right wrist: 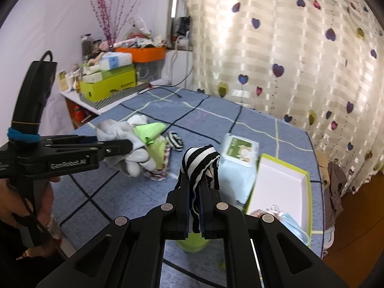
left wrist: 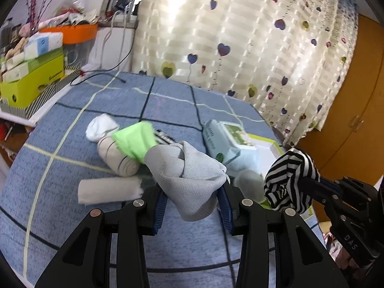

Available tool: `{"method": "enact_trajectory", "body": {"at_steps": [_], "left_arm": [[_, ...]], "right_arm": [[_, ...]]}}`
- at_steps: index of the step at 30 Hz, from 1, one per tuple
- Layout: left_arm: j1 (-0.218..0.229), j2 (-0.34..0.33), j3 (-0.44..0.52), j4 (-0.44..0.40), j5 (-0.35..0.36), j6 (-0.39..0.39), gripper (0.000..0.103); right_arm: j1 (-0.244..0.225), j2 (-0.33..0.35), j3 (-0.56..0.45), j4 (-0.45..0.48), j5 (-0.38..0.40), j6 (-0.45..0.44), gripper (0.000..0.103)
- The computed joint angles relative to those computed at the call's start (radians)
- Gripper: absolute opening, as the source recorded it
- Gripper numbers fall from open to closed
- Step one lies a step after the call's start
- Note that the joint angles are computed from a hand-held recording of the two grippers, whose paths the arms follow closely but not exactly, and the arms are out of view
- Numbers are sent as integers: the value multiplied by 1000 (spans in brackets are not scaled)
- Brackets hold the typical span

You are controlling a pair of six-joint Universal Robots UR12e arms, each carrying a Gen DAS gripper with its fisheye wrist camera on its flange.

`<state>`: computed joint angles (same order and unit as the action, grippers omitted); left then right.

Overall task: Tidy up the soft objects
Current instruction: 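Carry both socks over the white tray and lower them in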

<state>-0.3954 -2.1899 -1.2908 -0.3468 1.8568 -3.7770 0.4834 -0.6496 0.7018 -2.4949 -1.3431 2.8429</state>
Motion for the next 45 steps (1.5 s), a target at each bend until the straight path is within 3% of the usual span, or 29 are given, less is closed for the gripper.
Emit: {"method": "enact_trajectory", "body": {"at_steps": [21, 29, 37, 45], "left_arm": [[-38, -107, 222, -44, -93, 156, 40], [-49, -153, 304, -93, -154, 195, 40], [-56, -209, 394, -195, -235, 229, 40], [-62, -292, 532, -371, -321, 271, 40]], "right_arm": [[-65, -73, 143, -132, -78, 133, 6], [-91, -88, 184, -130, -100, 178, 6], [-107, -75, 185, -73, -94, 198, 6], [-122, -54, 170, -4, -85, 207, 6]]}}
